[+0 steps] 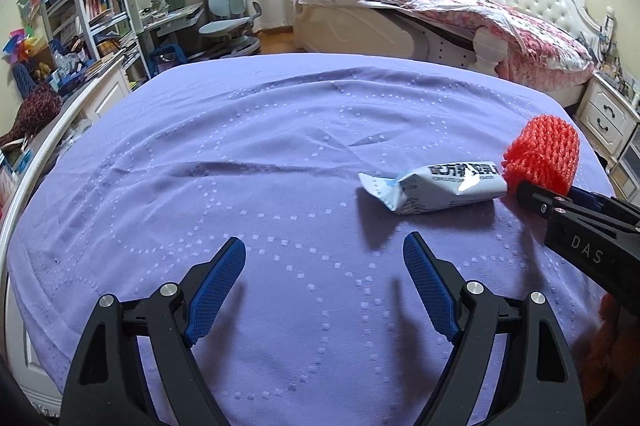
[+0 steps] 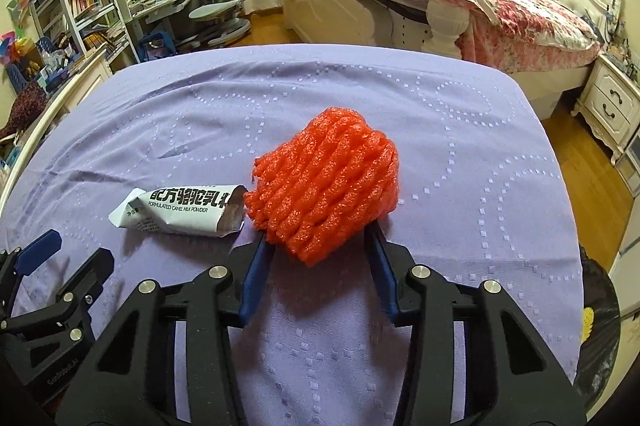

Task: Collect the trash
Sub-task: 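Grasp the white printed tube with the left tool while the right tool grasps the red foam net, then lift the white tube and red foam net above the bed with both tools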

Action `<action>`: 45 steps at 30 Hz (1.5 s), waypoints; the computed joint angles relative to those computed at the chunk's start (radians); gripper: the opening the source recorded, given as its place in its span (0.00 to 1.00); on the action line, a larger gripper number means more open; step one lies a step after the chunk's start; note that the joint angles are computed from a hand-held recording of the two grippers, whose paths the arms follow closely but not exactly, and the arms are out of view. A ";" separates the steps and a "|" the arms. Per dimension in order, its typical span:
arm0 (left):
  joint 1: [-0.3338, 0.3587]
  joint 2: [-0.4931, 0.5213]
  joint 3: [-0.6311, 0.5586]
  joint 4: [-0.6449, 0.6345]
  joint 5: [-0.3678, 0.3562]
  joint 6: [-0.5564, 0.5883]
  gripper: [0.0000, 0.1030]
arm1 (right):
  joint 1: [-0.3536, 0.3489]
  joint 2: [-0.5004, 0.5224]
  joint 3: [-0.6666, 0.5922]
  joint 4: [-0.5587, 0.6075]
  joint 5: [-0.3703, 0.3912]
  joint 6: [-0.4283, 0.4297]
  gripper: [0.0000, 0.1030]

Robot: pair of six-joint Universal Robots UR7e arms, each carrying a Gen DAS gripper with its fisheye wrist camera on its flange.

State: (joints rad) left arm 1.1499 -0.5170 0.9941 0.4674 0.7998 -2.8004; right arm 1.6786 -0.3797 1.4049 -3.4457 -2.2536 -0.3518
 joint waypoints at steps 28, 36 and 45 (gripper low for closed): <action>-0.007 0.217 -0.351 0.221 0.033 0.007 0.74 | -0.039 -0.089 0.143 -0.046 0.059 0.024 0.41; 0.000 0.217 -0.355 0.261 0.070 -0.013 0.44 | -0.039 -0.087 0.142 -0.045 0.060 0.015 0.41; -0.010 0.161 -0.243 0.205 0.074 -0.026 0.31 | -0.034 -0.094 0.159 -0.052 0.064 0.008 0.35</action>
